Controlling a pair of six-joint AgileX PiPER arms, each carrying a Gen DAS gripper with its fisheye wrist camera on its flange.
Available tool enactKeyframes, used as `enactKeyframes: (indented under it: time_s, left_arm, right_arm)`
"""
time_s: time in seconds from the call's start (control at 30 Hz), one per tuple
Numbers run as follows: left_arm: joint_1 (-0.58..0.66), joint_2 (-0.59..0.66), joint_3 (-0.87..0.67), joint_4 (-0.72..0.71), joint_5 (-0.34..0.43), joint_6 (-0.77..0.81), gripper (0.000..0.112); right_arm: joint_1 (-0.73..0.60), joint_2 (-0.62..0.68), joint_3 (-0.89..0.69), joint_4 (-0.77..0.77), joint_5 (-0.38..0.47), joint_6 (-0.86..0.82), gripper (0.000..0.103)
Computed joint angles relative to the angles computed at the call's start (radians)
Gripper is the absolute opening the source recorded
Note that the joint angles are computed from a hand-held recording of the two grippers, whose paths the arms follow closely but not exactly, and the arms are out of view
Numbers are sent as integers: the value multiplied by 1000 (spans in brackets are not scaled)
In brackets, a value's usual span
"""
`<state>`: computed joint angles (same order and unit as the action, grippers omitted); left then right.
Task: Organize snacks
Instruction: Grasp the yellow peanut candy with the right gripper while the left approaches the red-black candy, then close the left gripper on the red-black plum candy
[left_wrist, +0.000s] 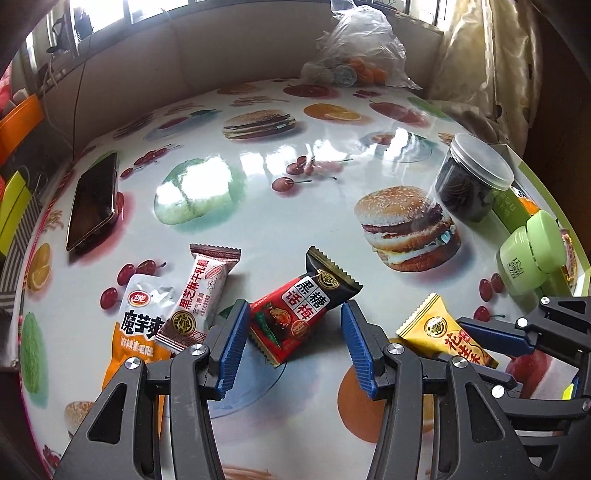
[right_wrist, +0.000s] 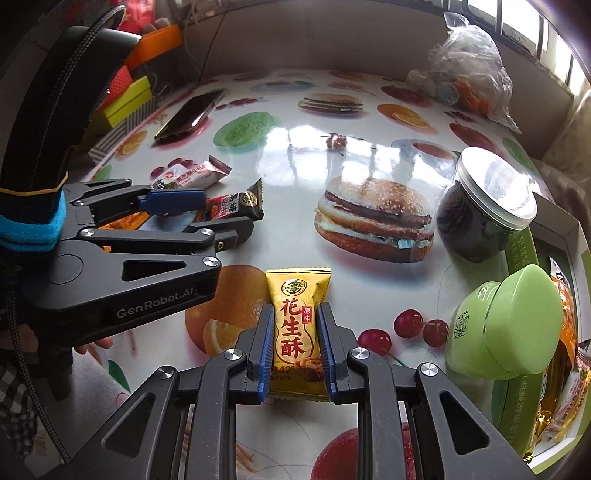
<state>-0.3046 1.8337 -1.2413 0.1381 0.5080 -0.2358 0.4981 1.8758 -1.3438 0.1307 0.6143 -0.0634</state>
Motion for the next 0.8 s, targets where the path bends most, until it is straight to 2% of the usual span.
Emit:
enactKeyframes:
  time_s: [0.23, 0.63, 0.73, 0.8]
  left_arm:
    - [-3, 22, -31, -27, -1, 39, 52]
    - [-5, 53, -62, -35, -4, 18, 52]
    - [-8, 51, -60, -10, -9, -8, 38]
    - [-6, 51, -60, -20, -9, 1, 34]
  right_arm:
    - [-11, 5, -6, 32, 5, -23, 21]
    - [-24, 12, -7, 77, 0, -51, 22]
    - [-24, 11, -5, 78, -2, -51, 22]
    - [-23, 11, -6, 79, -4, -49, 22]
